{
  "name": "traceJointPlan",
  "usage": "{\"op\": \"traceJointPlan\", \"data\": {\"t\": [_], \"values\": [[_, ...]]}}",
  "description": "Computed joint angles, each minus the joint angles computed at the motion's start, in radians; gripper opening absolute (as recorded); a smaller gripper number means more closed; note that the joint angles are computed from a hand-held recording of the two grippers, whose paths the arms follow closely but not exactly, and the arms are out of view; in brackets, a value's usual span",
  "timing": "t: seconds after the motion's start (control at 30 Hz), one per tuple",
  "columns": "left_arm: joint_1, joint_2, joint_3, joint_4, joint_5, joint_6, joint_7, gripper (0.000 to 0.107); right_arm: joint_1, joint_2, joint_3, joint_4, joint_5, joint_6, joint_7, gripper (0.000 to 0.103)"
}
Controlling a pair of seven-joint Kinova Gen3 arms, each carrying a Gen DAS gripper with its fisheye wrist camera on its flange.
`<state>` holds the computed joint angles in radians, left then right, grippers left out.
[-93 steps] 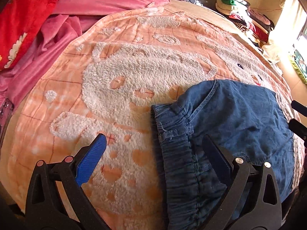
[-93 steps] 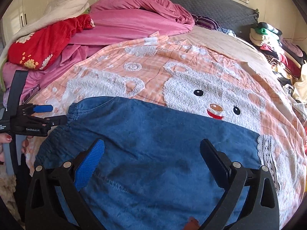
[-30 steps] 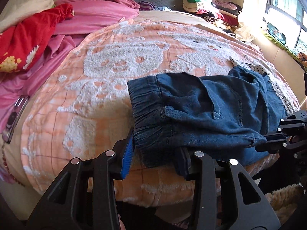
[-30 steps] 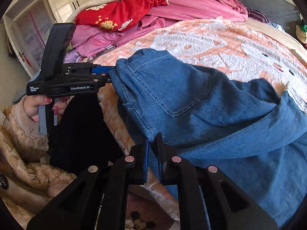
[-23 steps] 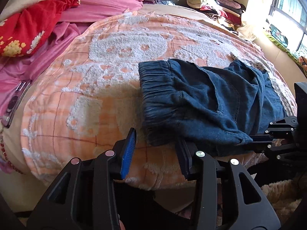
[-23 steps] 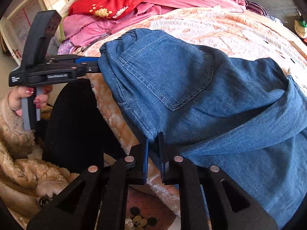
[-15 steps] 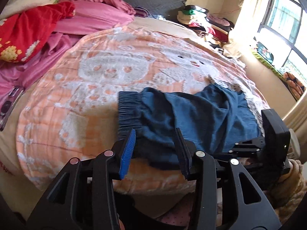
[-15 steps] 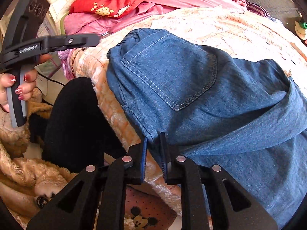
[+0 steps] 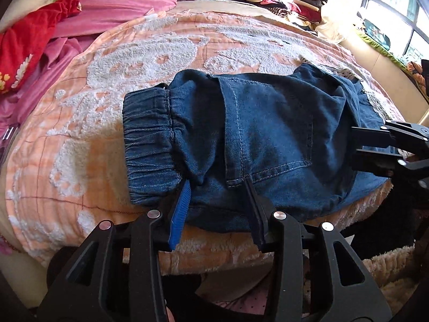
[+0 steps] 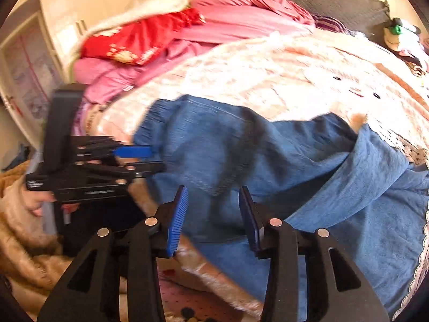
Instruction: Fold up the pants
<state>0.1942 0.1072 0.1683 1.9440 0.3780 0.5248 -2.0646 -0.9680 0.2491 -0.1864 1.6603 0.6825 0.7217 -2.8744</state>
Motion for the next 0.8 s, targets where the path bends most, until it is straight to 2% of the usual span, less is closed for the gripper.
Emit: {"op": "traceJointPlan", "data": {"t": [0.07,0.13,0.23,0.3,0.37,0.4,0.47,0.53,0.6,0.8], "values": [[0.001,0.0,0.001,0.002,0.002,-0.006,0.003,0.034,0.016,0.039,0.006,-0.03,-0.073,0.037,0.045,0.039],[-0.009,0.001,0.006,0.01,0.04,-0.017,-0.025,0.034,0.039,0.067,0.004,-0.024,-0.11,0.031,0.043,0.039],[-0.024,-0.015,0.005,0.028,0.113,-0.029,-0.079,0.034,0.011,0.042,0.04,0.022,-0.078,-0.03,-0.034,0.039],[-0.053,-0.04,0.005,0.031,0.194,0.002,-0.14,0.034,-0.003,-0.007,0.046,0.071,-0.032,-0.055,-0.101,0.04],[-0.057,-0.07,-0.01,0.028,0.241,0.031,-0.174,0.037,-0.019,-0.055,0.05,0.108,0.04,-0.053,-0.182,0.046],[-0.05,-0.086,-0.015,0.029,0.251,0.03,-0.184,0.037,-0.042,-0.079,0.061,0.122,0.074,-0.031,-0.223,0.047],[-0.034,-0.11,-0.026,0.026,0.279,0.039,-0.21,0.037,-0.035,-0.117,0.03,0.14,0.139,0.025,-0.3,0.047],[-0.022,-0.109,-0.038,0.007,0.335,0.087,-0.26,0.038,-0.024,-0.149,0.012,0.148,0.169,0.083,-0.338,0.056],[-0.005,-0.097,-0.033,-0.014,0.365,0.112,-0.293,0.038,-0.02,-0.166,-0.006,0.148,0.193,0.159,-0.367,0.059],[0.036,0.021,0.022,-0.117,0.406,0.223,-0.34,0.038,0.106,-0.203,-0.04,0.162,0.159,0.201,-0.296,0.062]]}}
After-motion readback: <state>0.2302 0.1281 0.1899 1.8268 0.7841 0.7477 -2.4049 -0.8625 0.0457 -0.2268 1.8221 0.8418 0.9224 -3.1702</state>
